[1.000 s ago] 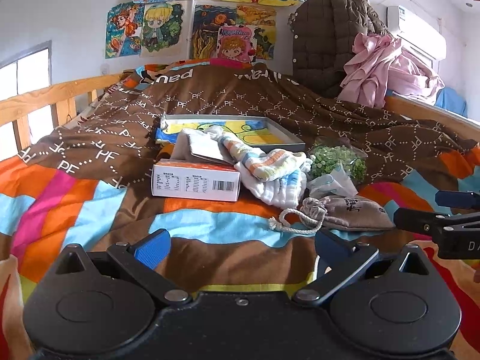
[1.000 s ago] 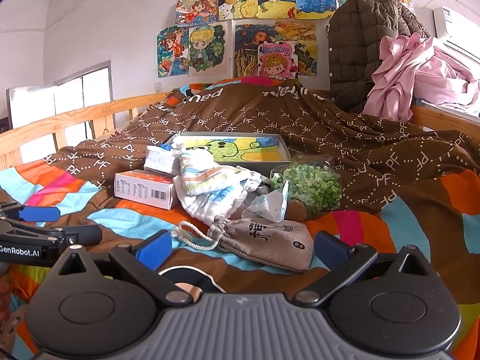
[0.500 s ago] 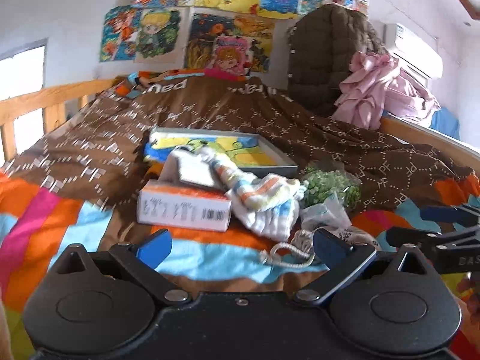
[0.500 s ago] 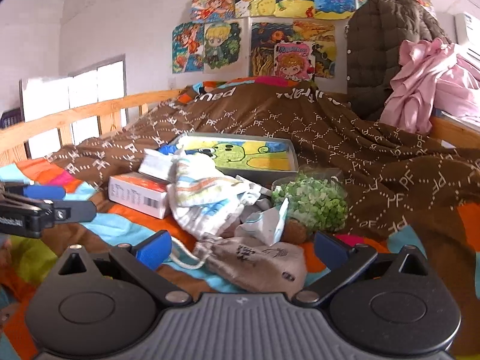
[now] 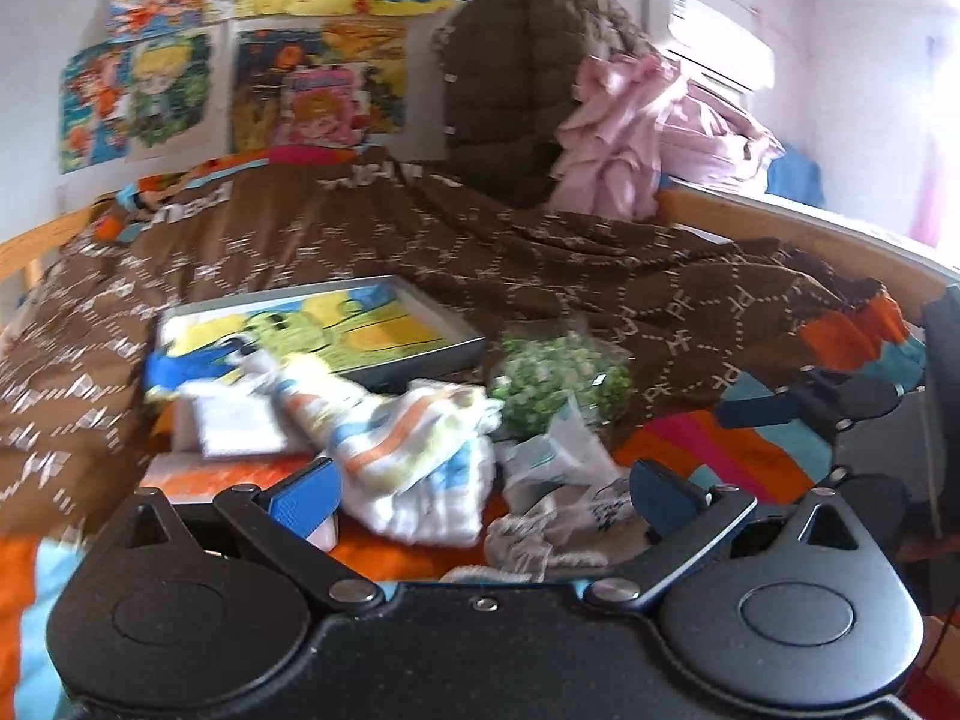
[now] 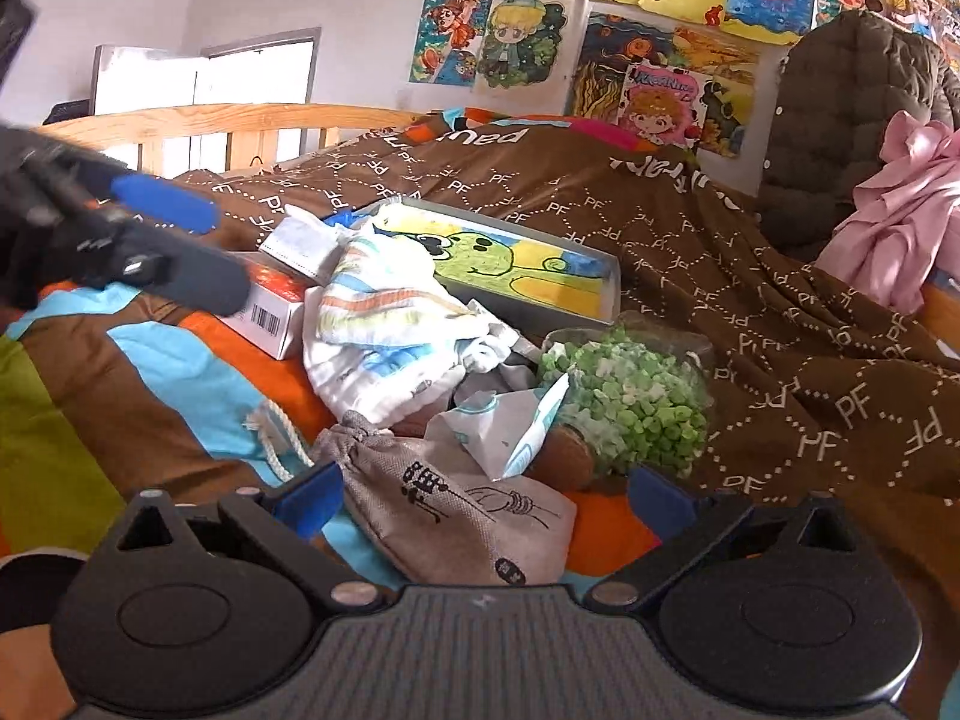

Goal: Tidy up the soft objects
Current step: 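Grasp the white plastic bag with the left tool while the right tool grasps the beige pouch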

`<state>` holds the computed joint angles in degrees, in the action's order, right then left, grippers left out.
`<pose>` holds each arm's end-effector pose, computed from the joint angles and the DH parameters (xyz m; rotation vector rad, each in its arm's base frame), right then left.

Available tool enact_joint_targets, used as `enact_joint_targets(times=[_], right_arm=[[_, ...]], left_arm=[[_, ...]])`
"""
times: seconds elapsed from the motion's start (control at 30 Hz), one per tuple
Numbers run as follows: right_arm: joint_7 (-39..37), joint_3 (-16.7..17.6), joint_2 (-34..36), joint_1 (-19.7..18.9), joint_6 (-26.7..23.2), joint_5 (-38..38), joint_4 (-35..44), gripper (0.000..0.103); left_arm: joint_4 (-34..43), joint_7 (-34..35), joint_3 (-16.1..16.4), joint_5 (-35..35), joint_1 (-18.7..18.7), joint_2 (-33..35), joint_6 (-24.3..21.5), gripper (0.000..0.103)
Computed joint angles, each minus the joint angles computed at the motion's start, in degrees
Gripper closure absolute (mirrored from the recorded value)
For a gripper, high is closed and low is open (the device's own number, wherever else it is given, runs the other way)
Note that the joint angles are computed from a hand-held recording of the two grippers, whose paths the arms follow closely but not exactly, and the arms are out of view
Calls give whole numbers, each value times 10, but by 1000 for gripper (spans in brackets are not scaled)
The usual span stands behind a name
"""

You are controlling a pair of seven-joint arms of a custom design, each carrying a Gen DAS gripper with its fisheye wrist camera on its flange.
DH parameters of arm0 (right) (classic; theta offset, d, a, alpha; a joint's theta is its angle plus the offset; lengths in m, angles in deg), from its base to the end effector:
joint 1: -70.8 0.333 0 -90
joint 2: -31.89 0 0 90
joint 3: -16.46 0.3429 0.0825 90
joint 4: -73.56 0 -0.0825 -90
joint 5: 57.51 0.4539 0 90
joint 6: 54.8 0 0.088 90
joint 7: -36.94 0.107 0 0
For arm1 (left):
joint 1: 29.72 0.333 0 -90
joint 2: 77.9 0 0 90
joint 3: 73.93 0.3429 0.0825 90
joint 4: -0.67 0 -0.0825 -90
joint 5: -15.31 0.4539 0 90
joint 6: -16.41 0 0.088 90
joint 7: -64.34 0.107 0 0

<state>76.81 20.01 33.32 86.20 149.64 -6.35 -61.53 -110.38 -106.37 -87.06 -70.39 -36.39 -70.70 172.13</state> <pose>0.5629 0.0907 0.4104 -1.7387 1.4658 -1.0653 0.6558 -0.1926 0.4609 -0.8787 2.2269 -1.3902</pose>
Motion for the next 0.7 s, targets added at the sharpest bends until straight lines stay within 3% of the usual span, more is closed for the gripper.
enact_joint_targets(times=[0.27,0.57,0.7], right_arm=[[9,-7,5,-10,-25,-32,-8,1],[189,-15,9,-54,-62,-174,-22,17],[224,-16,16,-61,-66,-196,-19,23]], left_arm=[[97,-159,-13,208,-19,82,-42,1],[225,-345,-21,405,-38,189,-96,2],[263,-412,-19,465,-46,221,-121,6]])
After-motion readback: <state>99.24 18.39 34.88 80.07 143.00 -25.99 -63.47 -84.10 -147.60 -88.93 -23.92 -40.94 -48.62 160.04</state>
